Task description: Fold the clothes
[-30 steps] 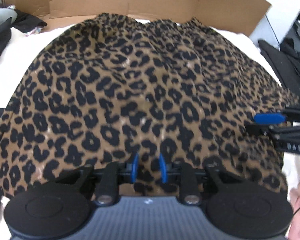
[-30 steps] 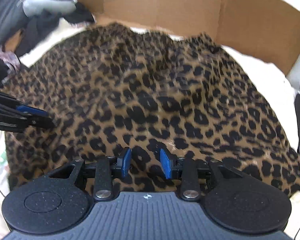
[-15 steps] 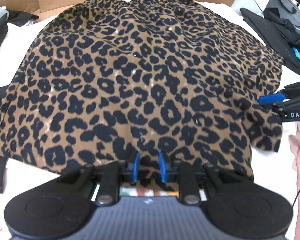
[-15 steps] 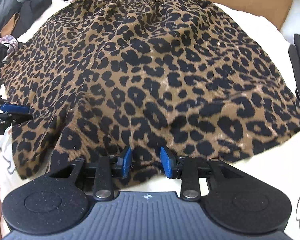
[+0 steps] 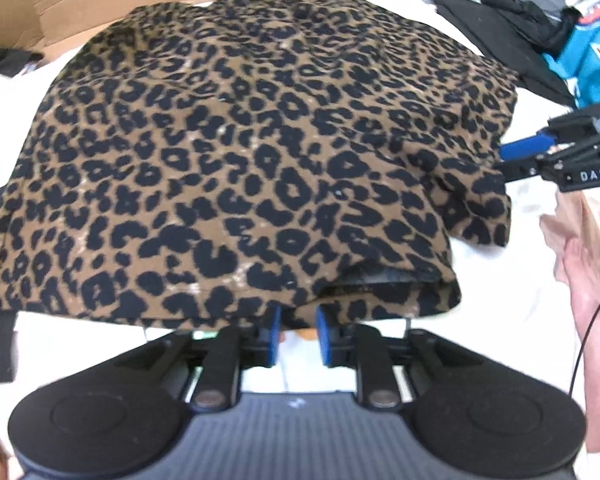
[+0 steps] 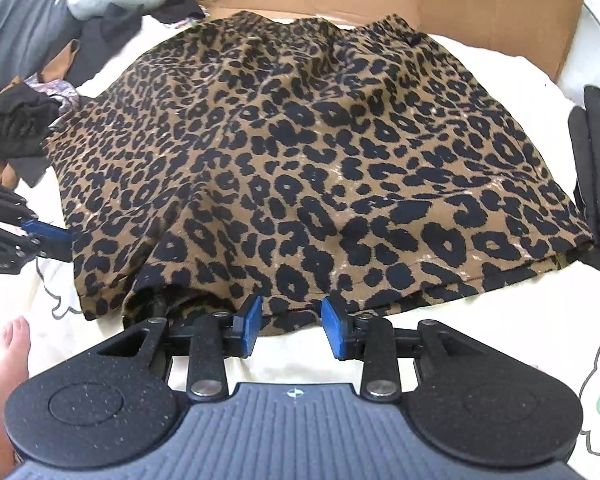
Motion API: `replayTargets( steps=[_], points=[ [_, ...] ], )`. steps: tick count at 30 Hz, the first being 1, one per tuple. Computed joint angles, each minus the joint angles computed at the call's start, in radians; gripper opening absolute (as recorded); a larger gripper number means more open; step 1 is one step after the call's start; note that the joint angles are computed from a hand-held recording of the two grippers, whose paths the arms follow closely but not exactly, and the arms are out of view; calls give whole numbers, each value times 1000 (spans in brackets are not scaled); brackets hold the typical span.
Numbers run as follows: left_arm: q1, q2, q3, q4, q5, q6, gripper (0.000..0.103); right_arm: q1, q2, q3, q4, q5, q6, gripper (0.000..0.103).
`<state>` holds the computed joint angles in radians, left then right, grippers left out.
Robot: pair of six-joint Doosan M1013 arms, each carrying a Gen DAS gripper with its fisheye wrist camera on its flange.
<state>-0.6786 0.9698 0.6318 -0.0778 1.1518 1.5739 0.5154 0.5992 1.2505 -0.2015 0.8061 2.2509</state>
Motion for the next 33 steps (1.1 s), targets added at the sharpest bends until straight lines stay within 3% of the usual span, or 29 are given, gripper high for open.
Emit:
replayTargets(
  steps=[2, 12, 22, 23, 24, 26, 33],
  points=[
    [-7, 4, -3, 14, -7, 29, 39, 4, 7, -9, -3, 10, -31, 52],
    [-27, 46, -58, 47, -54, 73, 38, 16, 30, -34, -17, 2, -140, 55],
    [-29, 28, -18, 30, -115, 104, 8, 32, 40, -32, -122, -54, -135, 53],
    [-28, 26, -16, 25, -114, 110, 4, 32, 41, -32, -122, -61, -146, 44],
    [-26, 19, -4, 19, -114, 117, 3, 31, 41, -32, -115, -68, -161, 24],
    [-21, 5, 17, 5, -110, 129, 1, 26, 42, -37, -78, -64, -206, 0],
    [-20, -12, 44, -13, -95, 190, 0, 23, 34, -34, -3, -39, -278, 0]
  ],
)
